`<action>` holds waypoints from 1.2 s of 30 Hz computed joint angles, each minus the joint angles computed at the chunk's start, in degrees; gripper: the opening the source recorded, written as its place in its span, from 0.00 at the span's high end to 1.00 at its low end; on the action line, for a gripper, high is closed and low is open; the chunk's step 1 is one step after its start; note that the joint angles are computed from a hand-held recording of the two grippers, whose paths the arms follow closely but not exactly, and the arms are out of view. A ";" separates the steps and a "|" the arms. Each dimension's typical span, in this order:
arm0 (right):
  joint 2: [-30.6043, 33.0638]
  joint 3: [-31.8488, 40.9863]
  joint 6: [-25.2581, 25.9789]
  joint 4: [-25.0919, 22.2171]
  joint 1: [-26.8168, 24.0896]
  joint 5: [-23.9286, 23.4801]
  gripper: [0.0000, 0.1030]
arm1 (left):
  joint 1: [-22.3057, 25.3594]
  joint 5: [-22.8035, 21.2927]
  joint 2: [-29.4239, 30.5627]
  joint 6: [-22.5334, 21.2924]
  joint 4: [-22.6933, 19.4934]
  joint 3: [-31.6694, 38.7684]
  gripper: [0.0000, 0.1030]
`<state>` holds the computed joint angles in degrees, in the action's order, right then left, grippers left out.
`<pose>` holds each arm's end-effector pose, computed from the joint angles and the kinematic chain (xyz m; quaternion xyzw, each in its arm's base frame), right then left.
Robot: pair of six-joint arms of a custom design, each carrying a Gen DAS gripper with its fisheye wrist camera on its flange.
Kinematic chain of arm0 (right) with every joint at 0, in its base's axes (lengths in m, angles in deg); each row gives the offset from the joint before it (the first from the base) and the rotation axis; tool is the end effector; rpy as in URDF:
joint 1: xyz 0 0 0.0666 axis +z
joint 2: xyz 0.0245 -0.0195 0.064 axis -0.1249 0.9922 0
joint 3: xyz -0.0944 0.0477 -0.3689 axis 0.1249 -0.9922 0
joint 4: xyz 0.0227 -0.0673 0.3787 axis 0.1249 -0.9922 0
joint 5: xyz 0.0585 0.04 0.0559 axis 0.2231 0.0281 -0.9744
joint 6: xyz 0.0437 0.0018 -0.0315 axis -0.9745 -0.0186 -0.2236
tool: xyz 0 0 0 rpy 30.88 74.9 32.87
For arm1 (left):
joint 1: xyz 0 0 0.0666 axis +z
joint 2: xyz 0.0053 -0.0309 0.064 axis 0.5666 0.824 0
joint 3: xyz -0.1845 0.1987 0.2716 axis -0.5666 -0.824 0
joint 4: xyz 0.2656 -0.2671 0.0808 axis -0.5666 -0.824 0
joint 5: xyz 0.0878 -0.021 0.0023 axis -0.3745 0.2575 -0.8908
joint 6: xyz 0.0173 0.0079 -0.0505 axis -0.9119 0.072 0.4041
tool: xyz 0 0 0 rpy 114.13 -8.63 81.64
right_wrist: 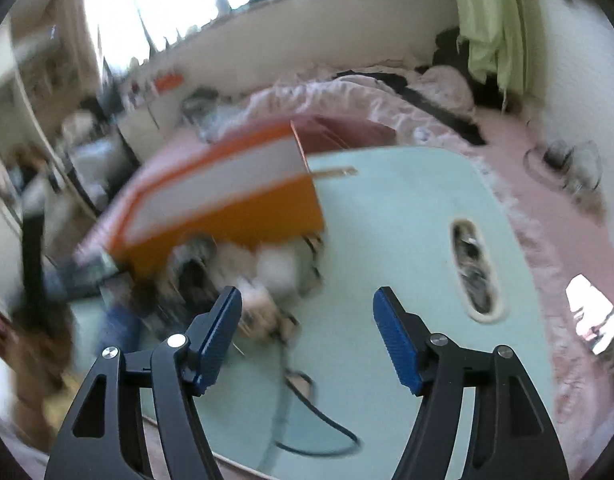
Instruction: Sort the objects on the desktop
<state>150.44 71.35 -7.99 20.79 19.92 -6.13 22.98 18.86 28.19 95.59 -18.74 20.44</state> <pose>0.3274 0.1671 0.4745 -0.1021 0.9193 0.1366 0.3548 0.3531 -0.0672 0.4372 -0.0042 0.9475 0.0116 0.3196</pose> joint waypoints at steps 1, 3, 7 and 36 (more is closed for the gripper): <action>-0.34 -0.97 2.20 -0.19 2.23 3.96 0.33 | -0.21 -1.37 0.70 -0.13 -0.28 0.70 0.00; -0.64 -2.09 4.21 -0.35 4.99 8.17 0.33 | -0.30 -2.40 0.98 -0.47 -0.21 1.34 0.00; -1.19 -4.94 5.66 1.10 8.95 10.91 0.33 | -0.94 -0.04 -2.25 0.11 -0.64 1.83 0.00; -6.17 -11.23 -0.47 7.98 -0.73 -4.84 0.21 | -9.72 13.06 34.29 7.52 -27.60 41.19 0.06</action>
<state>144.27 60.12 -8.46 28.78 19.19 -10.97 13.27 31.92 62.48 103.11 -46.34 61.63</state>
